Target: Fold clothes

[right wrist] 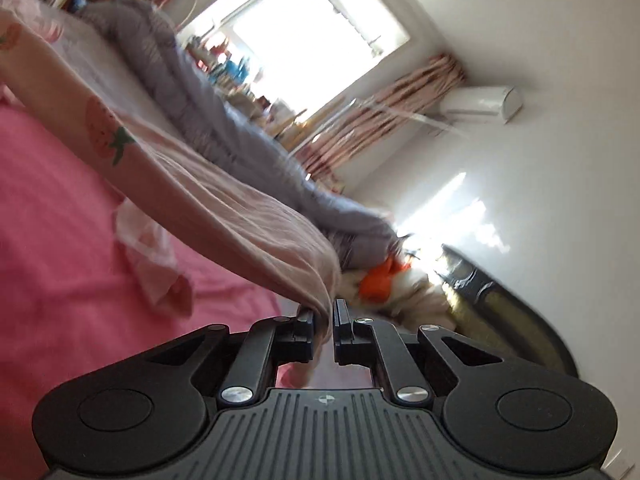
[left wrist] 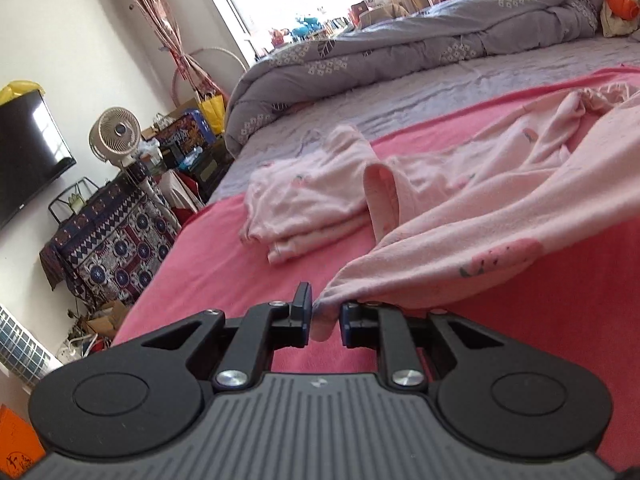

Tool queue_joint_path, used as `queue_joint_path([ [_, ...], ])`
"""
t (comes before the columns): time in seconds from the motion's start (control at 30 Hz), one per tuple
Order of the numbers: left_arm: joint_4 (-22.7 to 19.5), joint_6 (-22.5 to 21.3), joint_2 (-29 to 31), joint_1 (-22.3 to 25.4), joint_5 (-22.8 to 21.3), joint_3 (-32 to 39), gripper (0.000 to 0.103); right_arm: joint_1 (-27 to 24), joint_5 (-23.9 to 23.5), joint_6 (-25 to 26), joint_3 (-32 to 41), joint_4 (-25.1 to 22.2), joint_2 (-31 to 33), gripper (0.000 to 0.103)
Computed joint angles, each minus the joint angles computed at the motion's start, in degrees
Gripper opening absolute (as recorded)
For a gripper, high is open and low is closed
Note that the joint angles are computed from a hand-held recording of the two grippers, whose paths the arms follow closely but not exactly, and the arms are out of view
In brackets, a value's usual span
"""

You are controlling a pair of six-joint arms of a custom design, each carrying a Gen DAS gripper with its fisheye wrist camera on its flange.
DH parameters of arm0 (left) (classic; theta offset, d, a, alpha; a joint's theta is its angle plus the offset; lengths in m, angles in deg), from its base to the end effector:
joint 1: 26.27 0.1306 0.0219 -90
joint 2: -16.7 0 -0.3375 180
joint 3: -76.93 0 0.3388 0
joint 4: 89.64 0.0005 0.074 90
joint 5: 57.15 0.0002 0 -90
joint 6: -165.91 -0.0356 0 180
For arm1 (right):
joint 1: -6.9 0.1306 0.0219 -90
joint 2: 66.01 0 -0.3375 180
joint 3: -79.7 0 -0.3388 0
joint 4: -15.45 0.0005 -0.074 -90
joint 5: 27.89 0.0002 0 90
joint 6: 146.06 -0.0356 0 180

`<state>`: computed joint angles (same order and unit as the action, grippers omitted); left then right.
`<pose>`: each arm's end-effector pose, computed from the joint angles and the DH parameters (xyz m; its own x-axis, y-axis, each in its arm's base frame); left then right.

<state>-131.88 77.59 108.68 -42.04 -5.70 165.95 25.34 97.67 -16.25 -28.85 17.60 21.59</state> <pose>0.4327 -0.0997 0.3780 -0.6764 0.1672 -0.7173 -0.2300 0.8773 0.4214 0.4175 0.1169 0.3485 -0.3543 -0.6672 -0.6553 0.0666 0.6809 -0.7293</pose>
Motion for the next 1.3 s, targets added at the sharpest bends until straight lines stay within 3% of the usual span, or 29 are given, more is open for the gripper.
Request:
queue_joint_path([
  [0.17,-3.08,2.14,-0.54,-1.14,-0.60,-2.94,0.027,0.03,1.68,-5.66,-3.54,-5.72,2.33,0.010],
  [0.3,-5.05,3.55,-0.62,-0.77,-2.26,-3.19,0.027,-0.46,1.97,-9.85,-4.16,-9.33,0.17,0.013],
  [0.37,-5.75,4.42,-0.96,-0.45,-3.09,-3.54,0.027,-0.50,2.92,-10.84,-4.42,-11.31,-1.36,0.027],
  [0.43,-6.00,5.05,-1.65,-0.37,-3.96,-4.11,0.026,-0.84,4.27,-11.54,-4.58,-12.55,-2.38,0.035],
  [0.5,-6.21,5.29,-2.41,-0.35,-4.69,-4.27,0.026,-1.71,3.24,-15.71,-3.74,-15.68,-3.91,0.038],
  [0.57,-4.65,3.45,-3.60,-1.03,-4.92,-4.32,0.026,-2.60,-1.18,-21.83,-2.43,-17.79,-5.78,0.042],
  [0.67,-1.25,0.51,-4.96,-1.86,-3.72,-3.69,0.027,-2.76,-12.91,-28.11,1.97,-19.86,-6.08,0.055],
  [0.83,3.87,-2.19,-4.16,-2.70,1.89,-1.42,0.033,3.29,-28.91,-28.12,14.23,-18.24,4.64,0.057],
  [0.93,3.61,-3.53,-1.92,-3.42,4.83,-0.93,0.034,7.80,-37.76,-28.02,23.78,-19.95,13.36,0.057],
  [1.03,-0.52,-4.97,1.07,-3.69,6.59,-1.95,0.030,11.48,-42.94,-27.19,31.51,-23.85,19.99,0.057],
  [1.17,6.49,-19.21,-2.34,-8.34,-1.28,-9.32,0.026,13.03,-45.34,-25.95,39.18,-32.88,25.70,0.057],
  [1.2,5.56,-19.76,-3.37,-8.43,-0.43,-9.07,0.036,13.27,-45.93,-25.56,40.68,-36.61,26.73,0.057],
  [1.3,4.97,-15.96,-6.72,-4.46,9.03,-5.42,0.046,12.53,-48.72,-24.78,41.18,-39.61,27.42,0.058],
])
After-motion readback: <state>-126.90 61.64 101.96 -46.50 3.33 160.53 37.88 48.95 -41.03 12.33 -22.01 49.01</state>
